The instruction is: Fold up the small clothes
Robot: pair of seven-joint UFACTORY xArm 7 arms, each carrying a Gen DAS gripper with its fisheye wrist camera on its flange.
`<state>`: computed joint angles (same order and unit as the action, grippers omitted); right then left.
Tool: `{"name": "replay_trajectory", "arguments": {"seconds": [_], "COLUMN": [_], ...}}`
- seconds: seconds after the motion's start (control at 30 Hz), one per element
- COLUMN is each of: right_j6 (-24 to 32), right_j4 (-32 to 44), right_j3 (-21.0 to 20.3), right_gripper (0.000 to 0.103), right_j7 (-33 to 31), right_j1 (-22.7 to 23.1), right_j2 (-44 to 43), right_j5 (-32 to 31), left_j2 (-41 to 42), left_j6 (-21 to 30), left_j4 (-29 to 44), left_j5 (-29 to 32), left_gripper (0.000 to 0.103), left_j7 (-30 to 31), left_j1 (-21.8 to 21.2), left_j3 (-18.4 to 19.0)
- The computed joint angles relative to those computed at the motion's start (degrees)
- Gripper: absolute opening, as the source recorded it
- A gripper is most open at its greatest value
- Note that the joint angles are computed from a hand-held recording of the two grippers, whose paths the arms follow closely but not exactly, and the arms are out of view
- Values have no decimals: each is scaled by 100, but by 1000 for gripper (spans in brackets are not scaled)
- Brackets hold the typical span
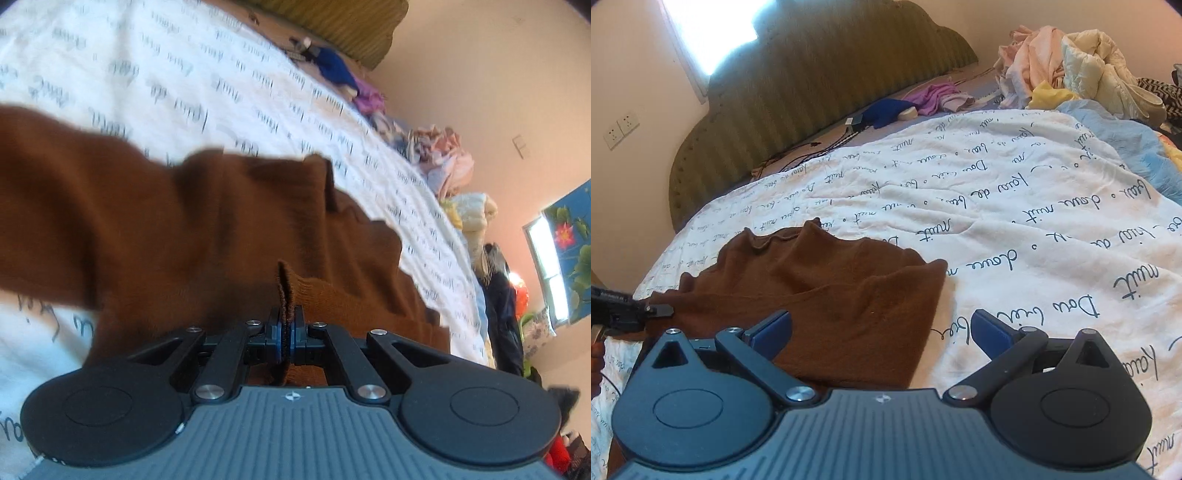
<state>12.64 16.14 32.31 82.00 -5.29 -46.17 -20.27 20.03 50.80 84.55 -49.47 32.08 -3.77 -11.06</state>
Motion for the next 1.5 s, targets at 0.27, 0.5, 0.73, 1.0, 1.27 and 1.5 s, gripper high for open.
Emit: {"name": "replay_trajectory", "arguments": {"seconds": [0.27,0.5,0.73,1.0,1.27,1.5], "right_j6": [-361,119,1951,2083,2009,2258], "right_j4": [382,566,1497,1759,2623,2987], "right_j3": [126,217,54,623,607,469], "right_gripper": [6,5,49,67,88,90], "right_j7": [-115,-158,-580,830,1102,2086], "right_j1": [-653,-539,-129,-56,-121,422], "right_j2": [1411,876,1984,1428,3517,3502], "right_j5": [-48,-505,-780,-2652,-3267,-3936], "left_j2": [44,-396,-289,-809,-553,-773], "left_j6": [-456,-853,-1100,-824,-1341,-844], "left_j4": [-351,-669,-702,-952,-1116,-1071], "left_j5": [-40,-80,360,-835,-784,-2670], "left_gripper": [7,4,14,24,62,101], "left_j7": [49,385,111,786,1315,1910], "left_j1": [30,-17,-143,136,-278,637], "left_j3": [-22,-13,127,33,-73,506]}}
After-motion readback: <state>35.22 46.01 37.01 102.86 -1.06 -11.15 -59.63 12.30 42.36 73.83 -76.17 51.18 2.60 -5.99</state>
